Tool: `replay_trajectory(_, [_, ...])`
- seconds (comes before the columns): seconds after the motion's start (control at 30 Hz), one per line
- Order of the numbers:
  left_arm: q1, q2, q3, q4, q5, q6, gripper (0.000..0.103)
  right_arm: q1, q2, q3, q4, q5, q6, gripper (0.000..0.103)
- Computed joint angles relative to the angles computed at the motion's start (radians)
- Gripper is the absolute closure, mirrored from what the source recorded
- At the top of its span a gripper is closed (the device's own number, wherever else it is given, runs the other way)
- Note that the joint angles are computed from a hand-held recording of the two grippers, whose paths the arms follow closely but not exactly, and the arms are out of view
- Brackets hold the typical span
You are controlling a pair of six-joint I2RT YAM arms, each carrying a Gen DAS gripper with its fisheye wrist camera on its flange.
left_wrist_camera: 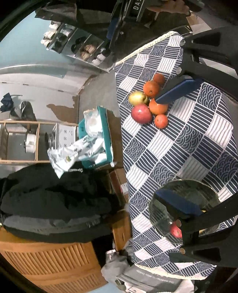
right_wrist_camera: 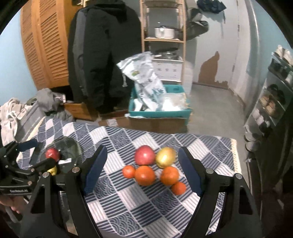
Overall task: Organize fruits
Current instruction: 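Withdraw both tools from the bowl back toward the fruit pile, then reach the right tool to an orange and close on it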
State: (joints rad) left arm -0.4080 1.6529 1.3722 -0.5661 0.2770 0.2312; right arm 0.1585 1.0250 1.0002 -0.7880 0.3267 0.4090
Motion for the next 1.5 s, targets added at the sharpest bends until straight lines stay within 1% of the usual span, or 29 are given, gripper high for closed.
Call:
replay_trajectory(0.27, [-0.060,0.026,0.010,-0.008,-0.020,-0.007,0.008,-0.111,-0.077,-0.053,-0.027,-0.033,-0.041,0.022])
replay_trajectory(0.37, [-0.074,0.045,0.017,-0.005,-0.014,-0.013,0.008,-0.167,-0.095,-0.075,-0.028,-0.069,-0.062,0.022])
replay_trajectory(0.6, [-0.110,0.122,0.052,-0.008,-0.038,-0.036,0.008,-0.270,-0.080,-0.138,0.006,-0.136,-0.100,0.023])
replay_trajectory(0.77, [-0.140,0.178,0.077,0.007,-0.055,-0.054,0.008,-0.323,-0.062,-0.176,0.027,-0.165,-0.122,0.023])
replay_trajectory(0.9, [-0.165,0.223,0.097,0.016,-0.075,-0.059,0.008,-0.379,-0.034,-0.207,0.056,-0.211,-0.138,0.023])
replay_trajectory(1.07, [-0.198,0.286,0.130,0.012,-0.078,-0.063,0.008,-0.439,0.024,-0.249,0.105,-0.246,-0.164,0.023])
replay_trajectory(1.13, [-0.216,0.301,0.131,0.029,-0.093,-0.056,0.008,-0.462,0.051,-0.264,0.126,-0.270,-0.172,0.023])
replay_trajectory(1.3, [-0.249,0.334,0.121,0.066,-0.126,-0.026,0.008,-0.511,0.139,-0.315,0.199,-0.325,-0.191,0.024])
replay_trajectory(1.5, [-0.259,0.393,0.146,0.053,-0.126,-0.029,0.008,-0.539,0.287,-0.342,0.302,-0.363,-0.208,0.025])
